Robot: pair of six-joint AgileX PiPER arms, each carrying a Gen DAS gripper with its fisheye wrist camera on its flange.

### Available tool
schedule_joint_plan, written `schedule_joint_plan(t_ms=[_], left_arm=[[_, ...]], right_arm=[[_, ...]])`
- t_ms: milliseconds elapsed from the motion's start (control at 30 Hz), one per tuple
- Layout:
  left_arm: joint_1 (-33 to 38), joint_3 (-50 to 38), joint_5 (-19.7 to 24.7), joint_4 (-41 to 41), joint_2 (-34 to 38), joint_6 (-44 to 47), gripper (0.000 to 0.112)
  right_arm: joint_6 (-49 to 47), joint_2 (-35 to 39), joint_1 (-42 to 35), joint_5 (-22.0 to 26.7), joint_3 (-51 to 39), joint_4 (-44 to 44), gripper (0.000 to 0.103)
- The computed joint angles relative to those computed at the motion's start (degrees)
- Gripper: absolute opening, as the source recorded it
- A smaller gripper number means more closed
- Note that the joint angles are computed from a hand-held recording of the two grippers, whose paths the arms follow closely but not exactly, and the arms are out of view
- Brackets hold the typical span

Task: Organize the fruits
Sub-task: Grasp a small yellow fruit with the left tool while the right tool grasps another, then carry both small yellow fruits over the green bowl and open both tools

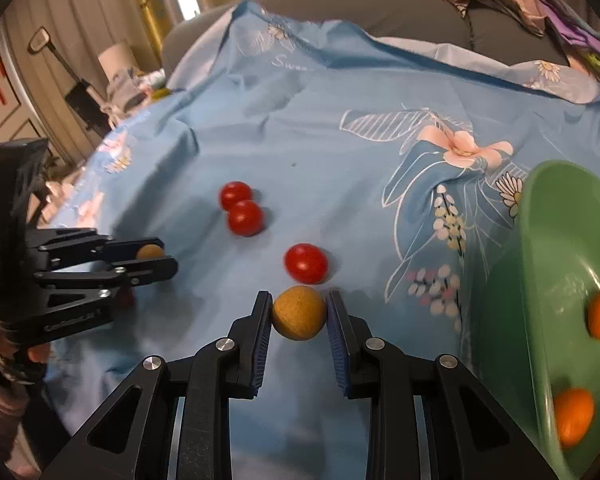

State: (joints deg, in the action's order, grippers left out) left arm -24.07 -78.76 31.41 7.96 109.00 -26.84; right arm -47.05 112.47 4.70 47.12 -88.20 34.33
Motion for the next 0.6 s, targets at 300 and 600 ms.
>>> schedule_joint_plan(t_ms=[300,600], left_arm=[[-3.3,4.8,0.1,5.0,-7.1,-7.7,0.025],[-6.9,4.5,3.1,10.4,-10.5,-14.2,0.025]], right_arm=[[-7.1,-8.3,-2.3,0.5,9.8,8.3,0.029],[-13.1,-14.2,-5.3,1.9,14.7,14.3,0.029]])
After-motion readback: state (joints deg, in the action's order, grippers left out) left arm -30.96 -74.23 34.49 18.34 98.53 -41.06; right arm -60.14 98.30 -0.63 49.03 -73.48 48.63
